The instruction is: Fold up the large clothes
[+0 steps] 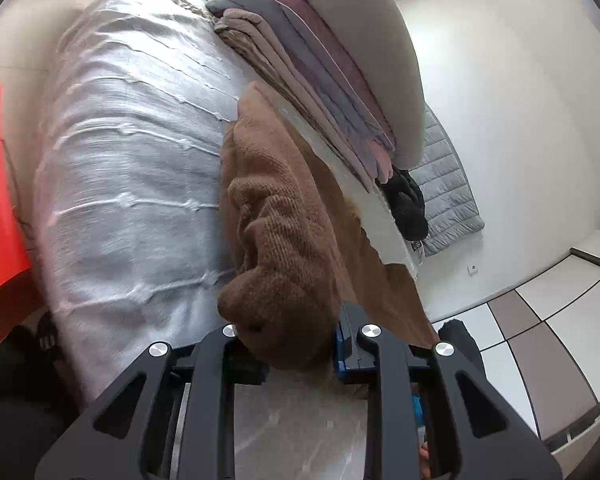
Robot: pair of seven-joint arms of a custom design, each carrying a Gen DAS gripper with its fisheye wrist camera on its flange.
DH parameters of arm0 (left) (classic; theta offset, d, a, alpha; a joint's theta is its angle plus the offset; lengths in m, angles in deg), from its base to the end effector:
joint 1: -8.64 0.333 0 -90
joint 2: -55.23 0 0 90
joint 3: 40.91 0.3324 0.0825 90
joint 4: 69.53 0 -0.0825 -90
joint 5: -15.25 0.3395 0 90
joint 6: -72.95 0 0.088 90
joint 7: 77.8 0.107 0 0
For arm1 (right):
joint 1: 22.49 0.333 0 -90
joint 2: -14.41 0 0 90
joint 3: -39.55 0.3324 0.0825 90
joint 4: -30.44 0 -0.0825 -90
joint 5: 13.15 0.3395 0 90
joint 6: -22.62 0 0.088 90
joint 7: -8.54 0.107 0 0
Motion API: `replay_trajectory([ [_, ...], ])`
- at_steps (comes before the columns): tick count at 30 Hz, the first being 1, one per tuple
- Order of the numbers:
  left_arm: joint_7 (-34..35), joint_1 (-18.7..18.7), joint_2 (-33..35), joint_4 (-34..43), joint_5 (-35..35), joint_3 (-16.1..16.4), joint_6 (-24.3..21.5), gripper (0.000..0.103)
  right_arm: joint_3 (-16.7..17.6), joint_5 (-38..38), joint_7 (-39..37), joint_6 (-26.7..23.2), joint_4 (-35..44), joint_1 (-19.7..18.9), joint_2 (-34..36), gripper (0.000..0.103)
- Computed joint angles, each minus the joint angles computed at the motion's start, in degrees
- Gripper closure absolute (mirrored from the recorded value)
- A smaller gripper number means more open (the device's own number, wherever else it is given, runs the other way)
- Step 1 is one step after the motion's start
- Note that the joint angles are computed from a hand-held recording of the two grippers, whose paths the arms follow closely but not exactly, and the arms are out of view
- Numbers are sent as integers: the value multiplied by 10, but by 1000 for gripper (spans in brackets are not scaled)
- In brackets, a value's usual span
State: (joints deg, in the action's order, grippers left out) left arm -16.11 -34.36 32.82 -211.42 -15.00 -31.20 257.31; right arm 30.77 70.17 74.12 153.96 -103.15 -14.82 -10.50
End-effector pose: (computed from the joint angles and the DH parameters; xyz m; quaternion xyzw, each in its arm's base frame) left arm 0.3803 -0.1780 0.5936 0.7278 -0.4360 0.5288 0.0226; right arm 0.4128 0.0033 0.5914 -0.4153 0.6721 0.2095 0.5761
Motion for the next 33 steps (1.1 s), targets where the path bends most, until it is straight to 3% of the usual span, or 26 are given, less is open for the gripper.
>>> replay_trajectory([
  [1,-6,11,-19,-14,-1,-11,-5,82,0,-5,8,-1,-14,2,-16,78],
  [4,-51,85,-83,-63,13,-90,-28,82,6,-51,43,-10,-71,-2,-85,78],
  [6,-73,117,-131,-103,28,-119,-55,82,10,-124,97,-18,-97,-12,-117,69],
  [8,-77,92,-137,-125,21,-90,-66,80,4,-177,156,-13,-126,-29,-136,64],
  [10,-81,99,-140,-129,26,-88,-78,79,-1,-200,190,7,-146,-40,-156,62],
  [12,-85,101,-137,-126,27,-90,-67,74,39,-283,236,53,-143,-73,-189,62],
  [14,-99,129,-125,-111,38,-104,-89,70,82,-338,262,109,-131,-94,-218,61],
  [16,-107,133,-115,-109,35,-105,-91,66,87,-328,235,164,-108,-58,-217,47],
  [17,-106,123,-112,-120,27,-97,-79,62,87,-324,214,176,-84,-29,-201,39],
  [20,-113,101,-97,-135,8,-79,-44,61,71,-316,150,170,-5,80,-126,38],
  [24,-139,106,-90,-146,17,-81,-16,61,70,-340,111,141,88,168,-14,38],
  [29,-157,131,-90,-143,52,-91,-13,61,83,-349,110,121,217,184,138,38],
  [30,-160,131,-90,-145,57,-92,-7,61,90,-344,108,92,244,171,161,38],
  [31,-163,126,-91,-151,61,-88,5,61,96,-336,115,95,286,166,204,38],
  [33,-171,108,-93,-165,69,-75,38,67,98,-311,129,34,364,144,282,38],
])
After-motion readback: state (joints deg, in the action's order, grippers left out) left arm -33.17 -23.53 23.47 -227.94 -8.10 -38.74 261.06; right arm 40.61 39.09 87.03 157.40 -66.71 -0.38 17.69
